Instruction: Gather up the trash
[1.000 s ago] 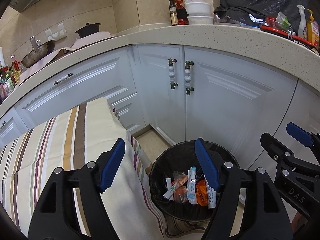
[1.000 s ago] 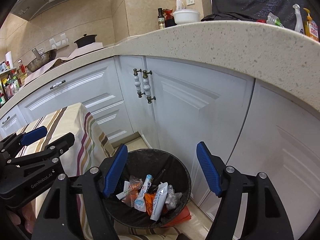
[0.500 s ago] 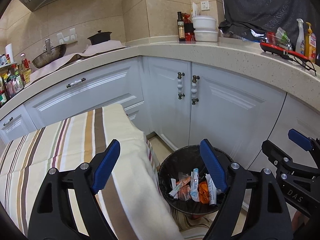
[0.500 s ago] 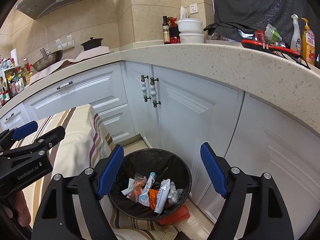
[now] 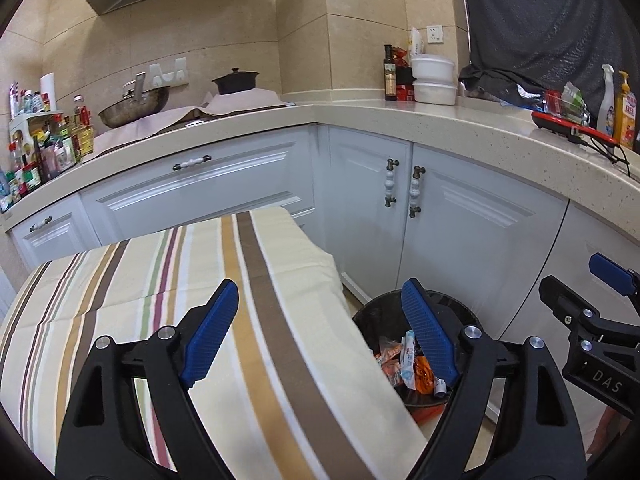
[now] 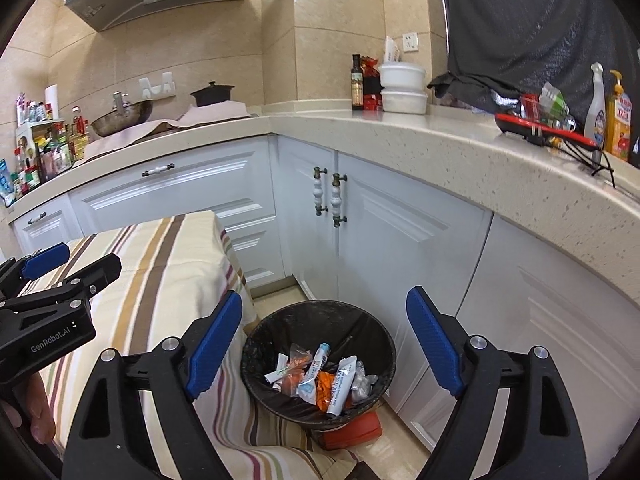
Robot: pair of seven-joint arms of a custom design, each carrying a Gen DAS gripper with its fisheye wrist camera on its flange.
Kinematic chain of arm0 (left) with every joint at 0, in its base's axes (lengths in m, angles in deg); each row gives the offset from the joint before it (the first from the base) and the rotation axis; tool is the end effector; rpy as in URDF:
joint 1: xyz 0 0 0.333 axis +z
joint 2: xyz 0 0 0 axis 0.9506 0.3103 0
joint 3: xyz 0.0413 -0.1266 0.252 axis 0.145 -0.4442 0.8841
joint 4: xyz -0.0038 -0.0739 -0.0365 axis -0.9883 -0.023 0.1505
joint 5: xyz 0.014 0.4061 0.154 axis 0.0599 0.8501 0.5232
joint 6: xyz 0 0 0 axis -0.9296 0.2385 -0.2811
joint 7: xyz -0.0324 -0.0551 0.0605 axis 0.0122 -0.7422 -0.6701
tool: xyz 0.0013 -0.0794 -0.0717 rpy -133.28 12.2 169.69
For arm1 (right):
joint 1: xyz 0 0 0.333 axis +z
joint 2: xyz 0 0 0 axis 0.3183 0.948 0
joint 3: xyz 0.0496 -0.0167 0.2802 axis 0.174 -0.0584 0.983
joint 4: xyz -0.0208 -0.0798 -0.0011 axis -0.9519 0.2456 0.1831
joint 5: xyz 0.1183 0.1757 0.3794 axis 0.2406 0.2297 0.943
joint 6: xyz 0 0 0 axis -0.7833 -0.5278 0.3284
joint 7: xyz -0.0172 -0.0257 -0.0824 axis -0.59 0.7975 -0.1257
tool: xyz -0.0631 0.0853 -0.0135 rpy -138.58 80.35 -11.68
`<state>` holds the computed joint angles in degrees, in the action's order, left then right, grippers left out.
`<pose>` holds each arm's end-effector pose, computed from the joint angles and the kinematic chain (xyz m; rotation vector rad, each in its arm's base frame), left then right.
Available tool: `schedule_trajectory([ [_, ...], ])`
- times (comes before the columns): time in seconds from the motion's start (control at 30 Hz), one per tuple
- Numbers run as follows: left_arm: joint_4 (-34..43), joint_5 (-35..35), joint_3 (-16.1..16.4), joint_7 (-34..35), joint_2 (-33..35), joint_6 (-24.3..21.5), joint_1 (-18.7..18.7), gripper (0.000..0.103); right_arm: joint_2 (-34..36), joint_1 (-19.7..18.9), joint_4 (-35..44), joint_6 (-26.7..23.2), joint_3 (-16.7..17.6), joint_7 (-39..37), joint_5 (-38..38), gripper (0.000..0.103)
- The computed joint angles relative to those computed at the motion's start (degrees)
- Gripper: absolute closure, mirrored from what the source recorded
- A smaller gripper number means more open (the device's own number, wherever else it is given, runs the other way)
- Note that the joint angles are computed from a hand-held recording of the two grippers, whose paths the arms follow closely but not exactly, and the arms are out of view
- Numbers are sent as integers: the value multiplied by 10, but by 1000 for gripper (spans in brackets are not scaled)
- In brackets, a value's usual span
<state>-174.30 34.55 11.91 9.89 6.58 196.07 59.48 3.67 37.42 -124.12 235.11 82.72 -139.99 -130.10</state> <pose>0.7250 -0.2432 0.3777 -1.2198 1.9285 -1.0746 0.6450 0.2041 0.3699 -1.2774 1.9123 -1.0810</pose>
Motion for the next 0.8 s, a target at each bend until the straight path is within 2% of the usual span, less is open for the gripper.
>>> schedule_trajectory([
  [0.07,-22,-2,-4,-1,-15,12,9,20,-9,6,-6,-10,3,1,-5,20],
  [0.13,-50,-3,-17,0,-32,28,26,15,-18,11,-11,-22,8,4,-16,19],
  [0.37,-118,11,-91,5,-72,55,110,14,-39,20,-29,-55,28,12,-34,19],
  [0.53,-160,32,-122,-14,-95,84,152,14,-50,24,-39,-72,39,18,-44,18],
  [0.8,-191,88,-139,-63,-112,105,185,14,-65,29,-55,-94,52,30,-59,18],
])
